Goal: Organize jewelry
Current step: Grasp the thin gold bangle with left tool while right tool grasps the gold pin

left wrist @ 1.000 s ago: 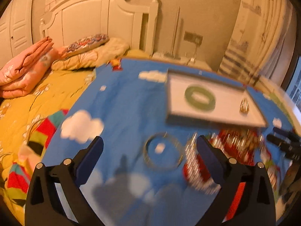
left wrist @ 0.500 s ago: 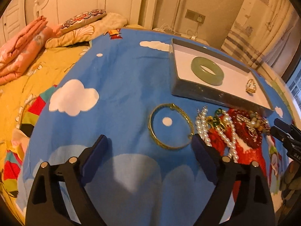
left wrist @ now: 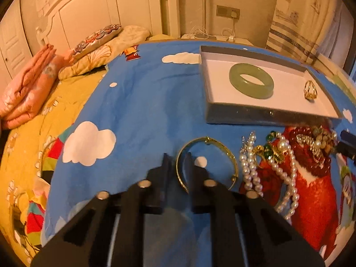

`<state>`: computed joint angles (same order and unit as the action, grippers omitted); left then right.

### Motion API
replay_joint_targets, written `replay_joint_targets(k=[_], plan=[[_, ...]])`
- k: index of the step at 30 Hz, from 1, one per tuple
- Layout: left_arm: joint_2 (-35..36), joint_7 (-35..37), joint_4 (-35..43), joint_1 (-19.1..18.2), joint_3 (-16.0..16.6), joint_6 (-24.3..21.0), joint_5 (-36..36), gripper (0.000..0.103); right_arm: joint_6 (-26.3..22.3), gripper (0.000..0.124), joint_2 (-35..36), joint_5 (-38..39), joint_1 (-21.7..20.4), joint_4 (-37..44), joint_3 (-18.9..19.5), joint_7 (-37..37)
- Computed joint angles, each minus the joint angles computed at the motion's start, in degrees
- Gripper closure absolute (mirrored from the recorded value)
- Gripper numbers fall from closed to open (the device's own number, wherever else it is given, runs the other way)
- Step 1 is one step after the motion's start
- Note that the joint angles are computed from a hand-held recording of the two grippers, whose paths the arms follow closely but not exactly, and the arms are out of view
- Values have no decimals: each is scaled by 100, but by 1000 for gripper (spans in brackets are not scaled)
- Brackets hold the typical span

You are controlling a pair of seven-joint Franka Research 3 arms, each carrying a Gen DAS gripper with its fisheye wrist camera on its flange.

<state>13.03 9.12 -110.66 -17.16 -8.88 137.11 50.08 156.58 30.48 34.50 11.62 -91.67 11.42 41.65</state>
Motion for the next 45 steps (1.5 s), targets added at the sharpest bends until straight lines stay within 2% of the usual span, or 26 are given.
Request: replay_joint_targets(k=[2,5,14,18,20,22,29,32,40,45], plan=[[-82,-111,-104,-26,0,-5,75,99,11,70,-11,-1,-4,-16,10,-26],[-381,-566,-545,38,2,497,229,99,-14,74,-2,-11,-7,3,10,-51],[-882,-1587,-1265,195,-154,1120,748,99,-321,91,84,-243,90,171,-91,51],[-880,-1615,-1267,220,-224,1126,804,99,-564,96,180,-437,157,340,-165,183],[-839,-1574,-1216,215,-238,1099,790,99,-537,97,186,-506,189,339,-179,200],[-841,-1602,-1213,205,-239,1087,826,99,-549,104,179,-476,153,326,-135,152],[-903,-1811,-1259,209,-245,1148,1003,99,-409,104,-11,149,-132,54,164,-447],[-870,-1772,-1215,194,-270,1170,1018,99,-326,104,-106,332,-130,-73,170,-606],[-714,-1601,-993,99,-273,1228,974,99,-68,104,-161,194,65,-177,-13,-447],[-621,-1423,-813,15,-270,1178,907,99,61,104,-229,230,17,-305,55,-516]])
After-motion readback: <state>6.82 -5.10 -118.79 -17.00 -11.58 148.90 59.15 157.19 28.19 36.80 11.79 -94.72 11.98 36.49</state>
